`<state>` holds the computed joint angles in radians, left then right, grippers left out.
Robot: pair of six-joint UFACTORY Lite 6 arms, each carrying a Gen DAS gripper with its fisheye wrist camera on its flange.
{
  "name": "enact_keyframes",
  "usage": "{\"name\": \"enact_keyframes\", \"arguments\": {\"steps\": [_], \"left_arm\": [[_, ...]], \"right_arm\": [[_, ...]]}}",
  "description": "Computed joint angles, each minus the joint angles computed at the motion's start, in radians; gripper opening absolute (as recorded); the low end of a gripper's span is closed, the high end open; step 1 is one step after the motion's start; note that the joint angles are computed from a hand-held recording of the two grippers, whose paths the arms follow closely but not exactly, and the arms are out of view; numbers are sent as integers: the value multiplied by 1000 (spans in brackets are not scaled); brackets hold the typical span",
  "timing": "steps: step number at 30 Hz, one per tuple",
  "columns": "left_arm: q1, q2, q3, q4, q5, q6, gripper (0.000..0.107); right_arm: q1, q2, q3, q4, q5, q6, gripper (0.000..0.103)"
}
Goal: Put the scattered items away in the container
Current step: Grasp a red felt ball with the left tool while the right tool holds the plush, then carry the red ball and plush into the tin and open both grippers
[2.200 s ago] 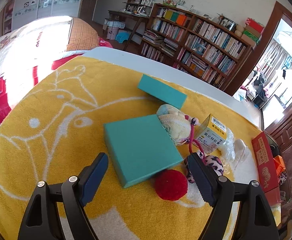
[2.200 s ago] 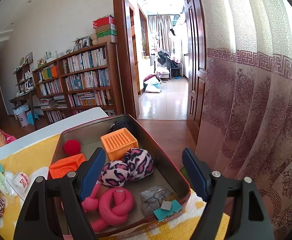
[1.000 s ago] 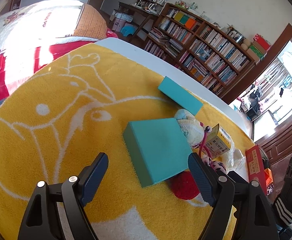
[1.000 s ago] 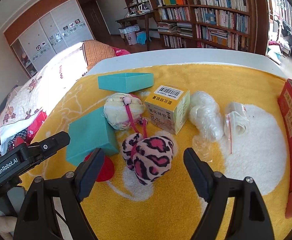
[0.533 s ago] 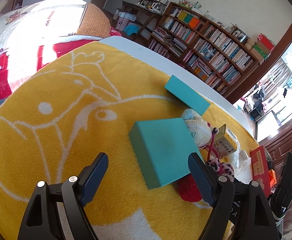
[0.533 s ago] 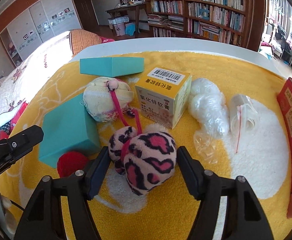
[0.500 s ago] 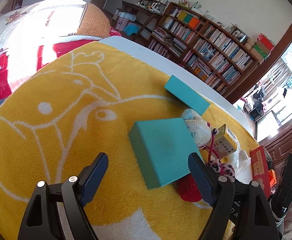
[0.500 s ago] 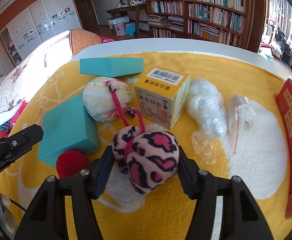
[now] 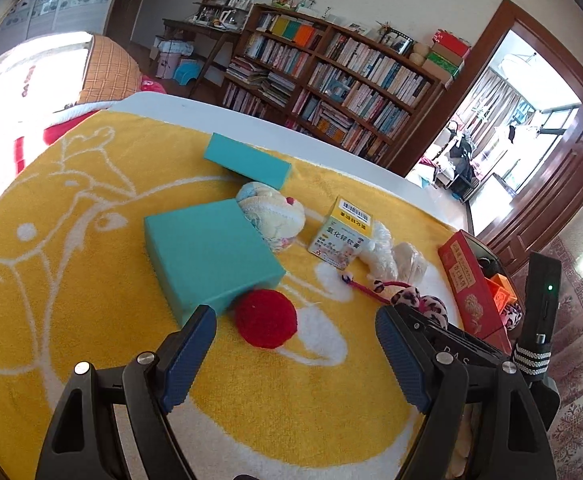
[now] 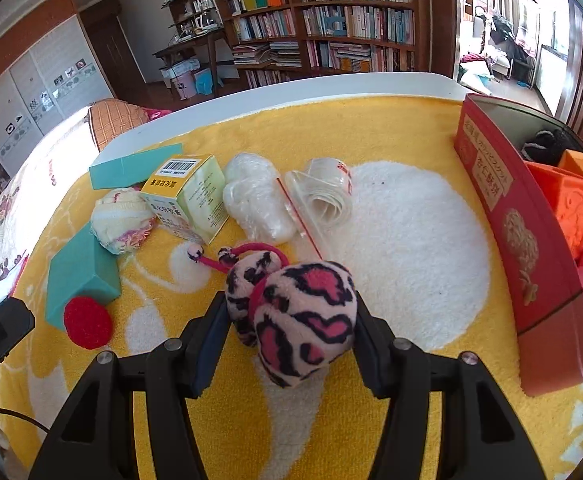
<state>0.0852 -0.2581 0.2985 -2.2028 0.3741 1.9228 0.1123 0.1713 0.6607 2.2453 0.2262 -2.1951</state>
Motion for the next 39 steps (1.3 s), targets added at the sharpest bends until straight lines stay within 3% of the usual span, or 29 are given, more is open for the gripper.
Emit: {"name": "enact_keyframes", "arguments": {"steps": [6, 13, 14, 15, 16, 19, 22, 27, 39], "left_arm": [[-72, 154, 44, -314, -21, 258, 83], [-51, 336, 154, -315, 6, 243, 83], [-75, 338, 158, -389, -6, 315, 80], [-91, 347, 164, -421, -10, 352, 63], [-95, 364, 174, -410, -4, 350, 55], [-87, 382, 175, -433, 22, 387, 38], [-43, 382, 159, -343, 71, 325, 38], [-51, 341, 122, -352, 83, 346, 38], [-178, 161, 69, -519, -17, 456, 38]], "right_arm": [[-36, -21, -23, 52, 23, -57, 61], [27, -25, -41, 221, 18, -232, 61], [30, -26, -42, 212, 20, -227, 61], [33, -25, -43, 221, 21, -236, 61], [34, -22, -42, 230, 22, -246, 61], [24, -11, -35, 232, 30, -246, 61], [15, -37, -55, 239, 35, -246, 61], [2, -104, -93, 233, 64, -233, 61], [-78, -269, -160, 85, 126, -71, 61]]}}
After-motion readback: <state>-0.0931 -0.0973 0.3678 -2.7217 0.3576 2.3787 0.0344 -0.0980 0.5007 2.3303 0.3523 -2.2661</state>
